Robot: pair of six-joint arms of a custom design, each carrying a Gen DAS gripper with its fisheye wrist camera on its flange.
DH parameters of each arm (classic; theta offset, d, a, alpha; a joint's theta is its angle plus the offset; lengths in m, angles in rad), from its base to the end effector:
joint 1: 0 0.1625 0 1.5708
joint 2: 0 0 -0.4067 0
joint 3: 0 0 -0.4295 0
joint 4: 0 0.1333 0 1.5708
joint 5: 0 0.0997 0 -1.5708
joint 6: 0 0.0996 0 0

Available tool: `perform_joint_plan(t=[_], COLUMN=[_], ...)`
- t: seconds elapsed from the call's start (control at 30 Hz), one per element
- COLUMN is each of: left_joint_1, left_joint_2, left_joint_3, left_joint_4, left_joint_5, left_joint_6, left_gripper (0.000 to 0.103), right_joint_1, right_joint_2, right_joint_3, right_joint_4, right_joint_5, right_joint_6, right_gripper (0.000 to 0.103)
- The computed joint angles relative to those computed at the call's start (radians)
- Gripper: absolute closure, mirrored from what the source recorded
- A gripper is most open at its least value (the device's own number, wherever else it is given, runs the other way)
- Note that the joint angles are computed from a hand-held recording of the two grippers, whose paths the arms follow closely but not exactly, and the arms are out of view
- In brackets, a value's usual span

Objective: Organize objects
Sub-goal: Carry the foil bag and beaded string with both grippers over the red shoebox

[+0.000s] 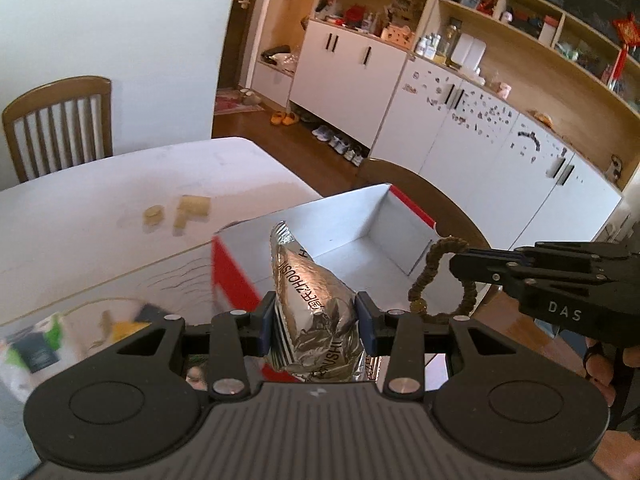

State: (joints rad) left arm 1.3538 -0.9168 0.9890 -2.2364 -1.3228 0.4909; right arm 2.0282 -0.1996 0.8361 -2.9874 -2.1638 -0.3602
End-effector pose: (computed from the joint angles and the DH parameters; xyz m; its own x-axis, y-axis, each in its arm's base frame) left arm -0.0209 -0.8274 0.4300 -0.7768 0.4475 -0.4431 0.6176 0.6788 -0.3972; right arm 0.4552 -0.7490 -0.0007 -0.7481 -0.2375 0.6197 -0.6172 0.5921 -0.5182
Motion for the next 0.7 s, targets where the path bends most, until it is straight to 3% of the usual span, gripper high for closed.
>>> perform_joint_plan(t=[0.43, 0.7], left_joint_1=[-0.052, -0.053], left_joint_2=[0.146, 0.249], left_joint_3=[-0.06, -0.155], left_joint_4=[-0.022, 0.021], left_joint_5=[0.122, 0.183], left_joint_6=[-0.002, -0.009], left_gripper=[0.063, 0.063], right_joint_1=[-0.087, -0.123], right_joint_2=[-0.059, -0.049], right_joint_3=[0.056, 0.016], right_joint_4=[0.069, 0.2], right_joint_5=[0.05, 0.053], right_joint_6=[-0.005, -0.007], right_gripper=[0.096, 0.096])
